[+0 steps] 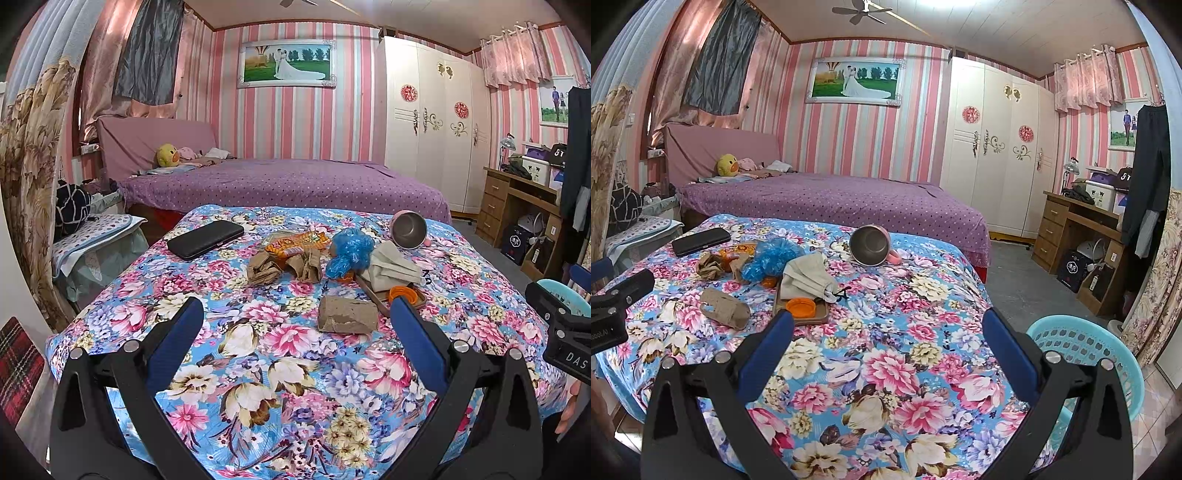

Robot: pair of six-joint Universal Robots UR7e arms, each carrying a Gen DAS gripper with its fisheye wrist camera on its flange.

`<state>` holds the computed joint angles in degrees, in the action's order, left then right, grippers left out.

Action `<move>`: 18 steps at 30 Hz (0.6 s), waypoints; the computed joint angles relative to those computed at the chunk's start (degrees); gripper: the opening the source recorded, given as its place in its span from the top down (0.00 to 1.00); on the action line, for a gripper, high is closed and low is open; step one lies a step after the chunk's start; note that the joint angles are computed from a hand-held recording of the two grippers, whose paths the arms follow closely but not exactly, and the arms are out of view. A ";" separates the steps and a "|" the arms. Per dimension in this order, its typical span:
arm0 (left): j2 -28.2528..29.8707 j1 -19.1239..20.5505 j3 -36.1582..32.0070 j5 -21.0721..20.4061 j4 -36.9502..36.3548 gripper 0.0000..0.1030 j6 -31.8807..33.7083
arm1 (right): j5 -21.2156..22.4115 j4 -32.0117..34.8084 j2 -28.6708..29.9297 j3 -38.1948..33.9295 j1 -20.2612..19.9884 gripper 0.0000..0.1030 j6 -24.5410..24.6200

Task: Collect trash
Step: 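Move both tools toward the trash items on the floral bed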

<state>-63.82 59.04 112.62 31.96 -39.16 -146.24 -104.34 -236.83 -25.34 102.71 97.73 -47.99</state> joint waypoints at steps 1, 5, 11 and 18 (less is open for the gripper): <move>0.03 0.03 0.00 0.03 -0.08 0.05 0.01 | 0.08 -0.04 -0.05 0.06 -0.07 0.04 -0.07; -0.02 0.01 0.01 0.03 0.04 0.05 -0.03 | -0.08 0.17 -0.09 0.05 -0.02 0.04 0.03; -0.06 0.02 0.04 0.05 -0.11 0.05 0.09 | -0.20 0.12 0.01 -0.07 0.01 0.04 0.04; -0.08 0.02 0.05 0.06 -0.01 0.05 -0.01 | 0.05 -0.03 -0.15 -0.01 -0.19 0.04 0.03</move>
